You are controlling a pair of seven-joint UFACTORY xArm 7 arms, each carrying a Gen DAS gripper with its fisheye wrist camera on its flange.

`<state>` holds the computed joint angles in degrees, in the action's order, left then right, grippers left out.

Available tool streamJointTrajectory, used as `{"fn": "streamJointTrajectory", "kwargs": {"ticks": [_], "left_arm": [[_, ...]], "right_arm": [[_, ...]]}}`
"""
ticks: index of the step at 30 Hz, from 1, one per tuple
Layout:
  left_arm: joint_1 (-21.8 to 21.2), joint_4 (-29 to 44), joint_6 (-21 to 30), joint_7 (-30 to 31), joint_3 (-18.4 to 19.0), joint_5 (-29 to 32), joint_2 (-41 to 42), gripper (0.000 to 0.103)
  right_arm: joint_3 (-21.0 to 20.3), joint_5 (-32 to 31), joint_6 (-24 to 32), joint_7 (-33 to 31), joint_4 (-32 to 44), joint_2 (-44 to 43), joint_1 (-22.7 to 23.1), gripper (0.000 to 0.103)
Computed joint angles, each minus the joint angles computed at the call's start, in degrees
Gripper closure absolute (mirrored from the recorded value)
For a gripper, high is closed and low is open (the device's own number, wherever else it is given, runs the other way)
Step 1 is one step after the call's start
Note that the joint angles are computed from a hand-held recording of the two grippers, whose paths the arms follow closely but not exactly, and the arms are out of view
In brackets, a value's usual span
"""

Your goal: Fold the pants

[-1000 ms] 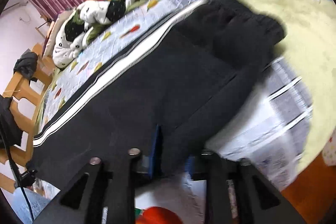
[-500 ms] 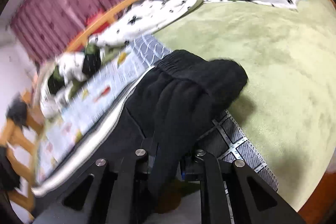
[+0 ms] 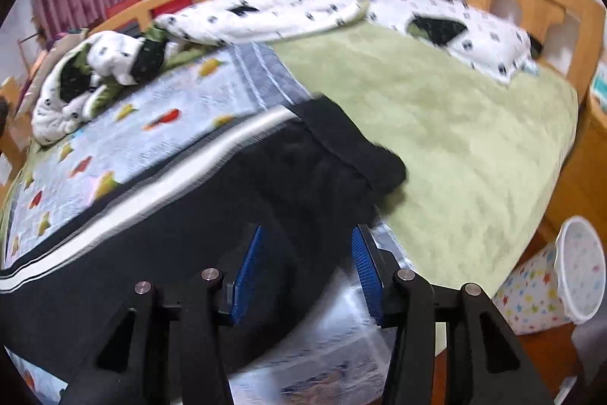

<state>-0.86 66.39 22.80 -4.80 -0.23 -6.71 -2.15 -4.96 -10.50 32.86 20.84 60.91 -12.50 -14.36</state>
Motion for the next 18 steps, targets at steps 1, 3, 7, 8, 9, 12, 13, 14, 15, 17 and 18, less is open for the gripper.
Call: {"fn": "streamJointTrajectory", "kwargs": {"ticks": [1, 3, 7, 8, 9, 12, 13, 14, 15, 17, 18], "left_arm": [[0.0, 1.4, 0.2, -0.3, 0.0, 0.2, 1.2, 0.034], [0.1, 5.1, 0.7, -2.6, 0.0, 1.9, 4.3, 0.034], [0.7, 11.8, 2.2, 1.0, -0.3, 1.6, 10.1, 0.034], [0.9, 14.5, 4.0, 2.3, -0.4, 1.9, 12.1, 0.034], [0.8, 16.7, 5.6, 2.4, -0.2, 2.9, 13.7, 0.034], [0.8, 23.3, 8.4, 1.6, 1.0, 6.3, 19.5, 0.034], [1.2, 25.0, 9.1, 2.2, 1.0, 6.5, 21.1, 0.034], [1.5, 26.7, 9.6, 2.2, 1.2, 6.8, 22.6, 0.034], [1.8, 28.8, 9.7, 1.9, 1.5, 6.9, 24.4, 0.034], [3.4, 33.1, 10.9, 2.2, 0.8, 5.0, 27.7, 0.034], [4.7, 36.5, 12.8, 3.4, -0.3, 2.8, 30.0, 0.034]], "right_arm": [[0.6, 0.3, 0.0, 0.0, 0.7, -0.1, 0.6, 0.055], [0.7, 3.2, -0.1, -2.0, 2.1, 0.2, 2.6, 0.055], [4.1, -1.3, 0.6, -0.1, 7.9, 5.0, 4.6, 0.055], [4.3, -1.4, 1.4, -0.8, 9.4, 6.2, 5.5, 0.053], [4.2, 0.6, 3.2, -3.6, 12.3, 8.7, 6.9, 0.049], [4.5, 4.0, 4.1, -6.3, 17.3, 14.0, 9.6, 0.049], [4.6, 4.7, 3.8, -6.8, 18.5, 15.5, 10.3, 0.049], [4.7, 5.9, 3.6, -7.7, 19.5, 16.8, 10.9, 0.048], [4.8, 6.6, 3.5, -8.4, 20.6, 18.2, 11.4, 0.048], [4.7, 7.2, 3.7, -9.0, 22.9, 20.9, 12.2, 0.048], [4.7, 7.1, 4.4, -9.3, 24.6, 22.6, 12.6, 0.048]]}}
